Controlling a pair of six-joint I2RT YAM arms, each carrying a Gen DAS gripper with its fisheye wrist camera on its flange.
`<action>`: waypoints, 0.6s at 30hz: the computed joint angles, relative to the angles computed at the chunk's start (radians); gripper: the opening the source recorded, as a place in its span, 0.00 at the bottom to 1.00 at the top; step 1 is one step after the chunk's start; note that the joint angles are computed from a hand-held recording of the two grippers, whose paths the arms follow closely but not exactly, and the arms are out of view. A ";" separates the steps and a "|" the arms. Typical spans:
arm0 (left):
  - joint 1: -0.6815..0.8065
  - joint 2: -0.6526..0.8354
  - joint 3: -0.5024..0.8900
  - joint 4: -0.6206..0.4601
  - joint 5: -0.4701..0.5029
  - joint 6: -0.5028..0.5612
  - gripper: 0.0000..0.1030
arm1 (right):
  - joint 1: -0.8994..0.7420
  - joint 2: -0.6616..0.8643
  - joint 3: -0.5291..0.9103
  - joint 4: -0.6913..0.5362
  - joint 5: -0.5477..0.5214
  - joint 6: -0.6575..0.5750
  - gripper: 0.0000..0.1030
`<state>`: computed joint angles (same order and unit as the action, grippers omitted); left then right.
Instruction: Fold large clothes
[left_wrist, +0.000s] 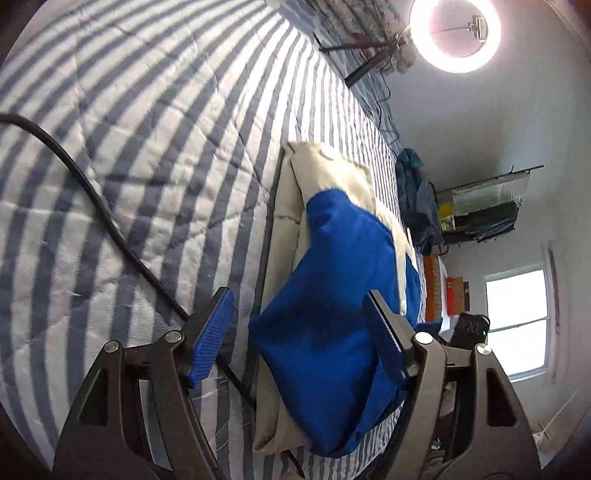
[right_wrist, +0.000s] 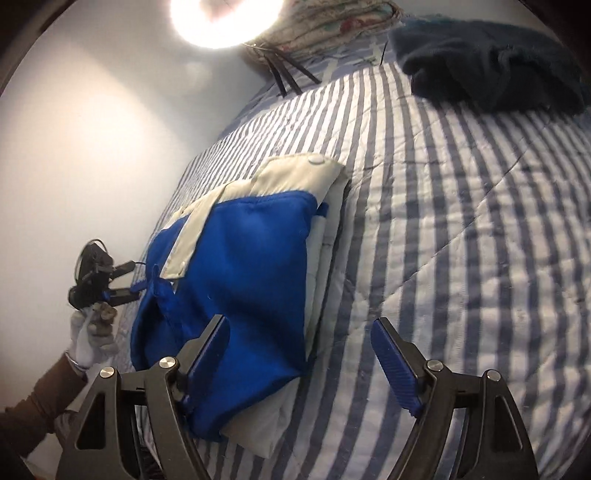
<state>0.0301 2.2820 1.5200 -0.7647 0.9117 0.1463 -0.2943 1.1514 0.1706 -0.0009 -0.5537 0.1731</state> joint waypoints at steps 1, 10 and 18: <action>-0.005 0.008 0.007 -0.008 0.000 0.007 0.72 | 0.002 0.053 0.006 0.045 -0.019 0.009 0.79; -0.074 0.053 0.052 0.002 -0.013 -0.003 0.72 | 0.011 0.376 0.021 0.345 -0.154 0.076 0.77; -0.156 0.031 0.031 0.091 -0.077 -0.038 0.62 | 0.061 0.570 0.079 0.521 -0.194 0.147 0.61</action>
